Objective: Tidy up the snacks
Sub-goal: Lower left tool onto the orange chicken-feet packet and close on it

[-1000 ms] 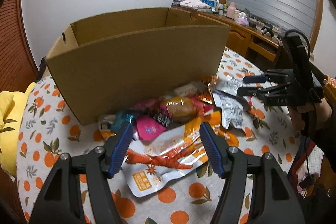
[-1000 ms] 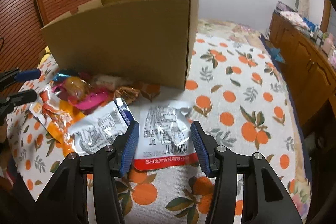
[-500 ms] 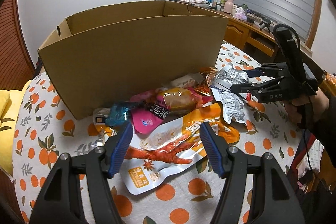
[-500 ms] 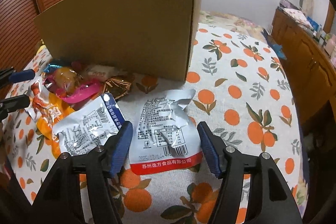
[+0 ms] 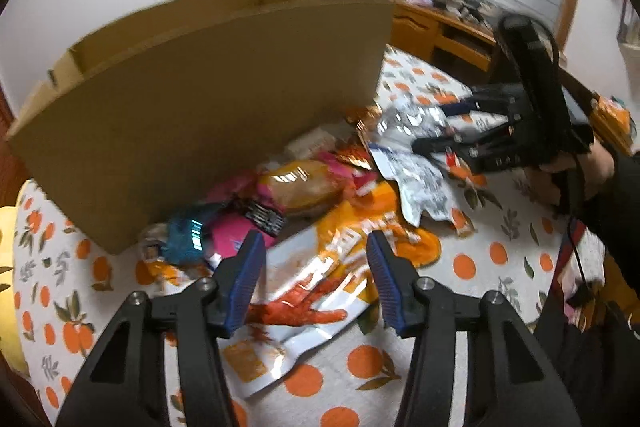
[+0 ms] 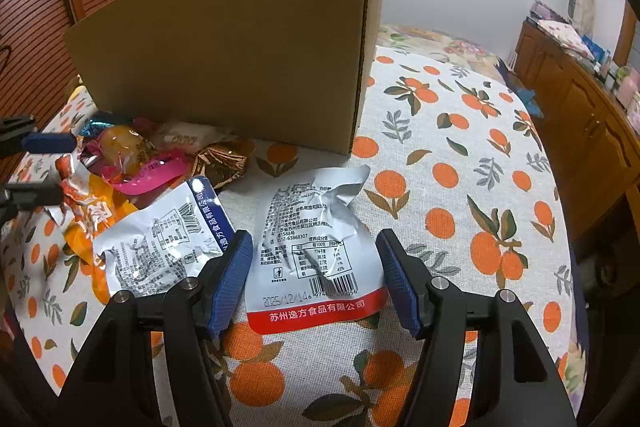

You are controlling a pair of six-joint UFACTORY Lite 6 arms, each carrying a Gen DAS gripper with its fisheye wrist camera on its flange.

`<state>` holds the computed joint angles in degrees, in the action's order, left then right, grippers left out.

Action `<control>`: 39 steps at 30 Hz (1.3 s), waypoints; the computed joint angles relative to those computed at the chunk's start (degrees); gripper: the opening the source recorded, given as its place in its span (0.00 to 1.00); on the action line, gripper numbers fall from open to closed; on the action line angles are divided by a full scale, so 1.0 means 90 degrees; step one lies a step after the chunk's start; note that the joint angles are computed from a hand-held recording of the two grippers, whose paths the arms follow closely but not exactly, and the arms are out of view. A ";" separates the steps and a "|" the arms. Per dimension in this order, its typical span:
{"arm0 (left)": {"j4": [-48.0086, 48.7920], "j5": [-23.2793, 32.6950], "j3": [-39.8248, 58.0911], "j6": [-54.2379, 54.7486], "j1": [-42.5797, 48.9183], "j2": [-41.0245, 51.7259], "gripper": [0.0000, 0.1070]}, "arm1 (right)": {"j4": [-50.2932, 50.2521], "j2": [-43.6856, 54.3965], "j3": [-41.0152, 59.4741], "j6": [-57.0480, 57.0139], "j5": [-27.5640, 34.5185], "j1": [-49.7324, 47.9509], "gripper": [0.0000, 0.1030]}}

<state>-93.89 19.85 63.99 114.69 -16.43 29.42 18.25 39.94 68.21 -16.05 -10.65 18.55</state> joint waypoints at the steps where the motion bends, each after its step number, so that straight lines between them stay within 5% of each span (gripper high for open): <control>1: 0.0065 -0.0072 0.0015 -0.0051 -0.0041 0.0040 0.49 | 0.0046 0.0009 0.0012 -0.0044 0.0002 0.0005 0.64; 14: 0.1625 -0.0181 -0.0574 -0.1277 -0.0091 -0.0383 0.65 | 0.0035 0.0007 0.0011 -0.0031 0.0005 0.0003 0.65; 28: 0.1326 -0.0519 -0.0704 -0.0962 -0.0557 -0.0275 0.74 | 0.0026 0.0001 0.0003 -0.0027 0.0003 0.0000 0.65; 33: 0.1193 -0.0521 -0.0676 -0.0930 -0.0585 -0.0273 0.73 | 0.0017 0.0001 0.0004 -0.0021 0.0006 -0.0004 0.65; 39: 0.0952 -0.0192 -0.0812 -0.0781 -0.0399 -0.0416 0.53 | -0.0075 0.0012 0.0017 0.0088 0.0011 0.0001 0.65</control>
